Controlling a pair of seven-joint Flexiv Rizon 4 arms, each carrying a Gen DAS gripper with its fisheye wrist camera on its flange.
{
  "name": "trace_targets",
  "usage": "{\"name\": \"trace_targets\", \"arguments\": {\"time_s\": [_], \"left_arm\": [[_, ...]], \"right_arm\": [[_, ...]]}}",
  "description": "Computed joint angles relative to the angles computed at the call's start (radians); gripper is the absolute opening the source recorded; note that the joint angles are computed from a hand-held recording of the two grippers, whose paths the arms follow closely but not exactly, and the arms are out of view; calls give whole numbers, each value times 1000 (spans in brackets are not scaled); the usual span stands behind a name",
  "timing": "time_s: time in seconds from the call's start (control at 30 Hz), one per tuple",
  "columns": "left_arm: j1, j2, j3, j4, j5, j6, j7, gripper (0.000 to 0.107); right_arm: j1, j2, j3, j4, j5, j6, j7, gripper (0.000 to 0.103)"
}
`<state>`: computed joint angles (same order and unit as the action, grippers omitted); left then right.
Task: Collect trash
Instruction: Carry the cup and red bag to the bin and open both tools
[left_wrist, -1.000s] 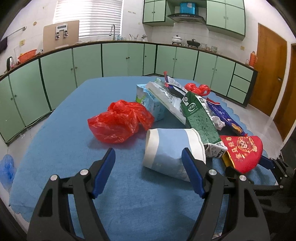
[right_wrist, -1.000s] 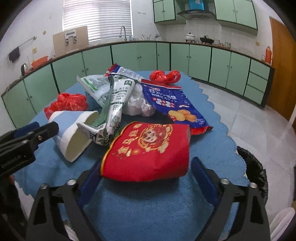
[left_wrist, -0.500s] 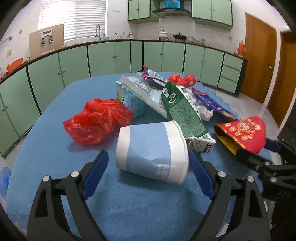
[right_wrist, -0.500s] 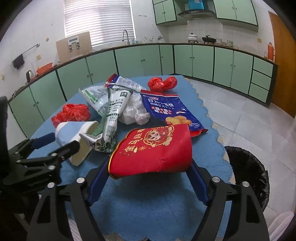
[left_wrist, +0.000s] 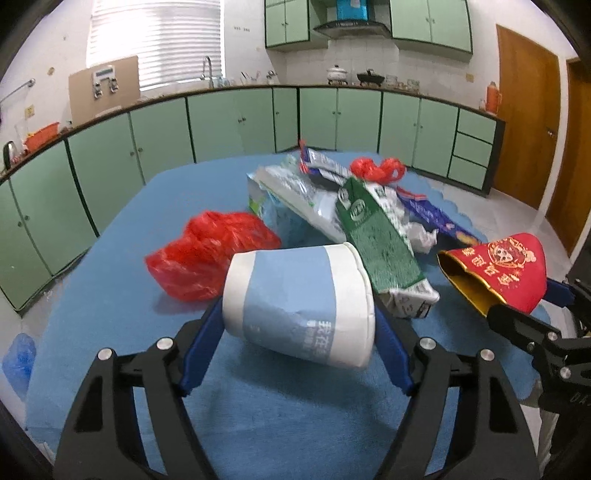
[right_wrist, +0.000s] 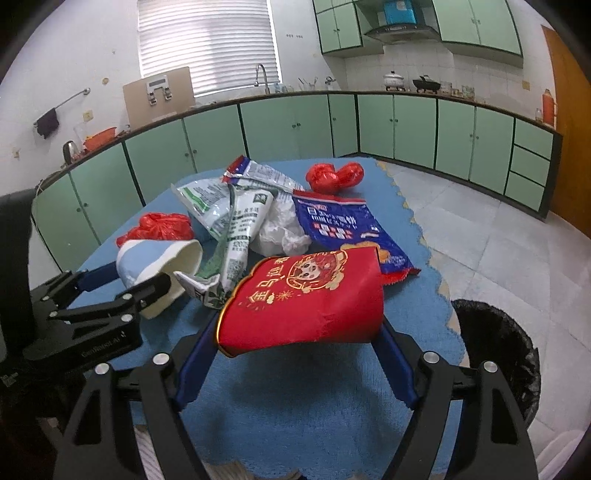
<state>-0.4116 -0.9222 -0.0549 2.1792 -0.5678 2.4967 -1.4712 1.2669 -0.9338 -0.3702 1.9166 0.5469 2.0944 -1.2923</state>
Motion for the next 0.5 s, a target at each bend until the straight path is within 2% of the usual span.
{"name": "trace_targets", "arguments": {"time_s": [0.27, 0.5], "left_arm": [[-15, 59, -1, 42, -22, 59, -10, 73], [-9, 84, -13, 24, 23, 62, 4, 73]], "right_arm": [[-5, 39, 15, 16, 25, 53, -51, 78], [-21, 89, 24, 30, 125, 97, -131, 78]]}}
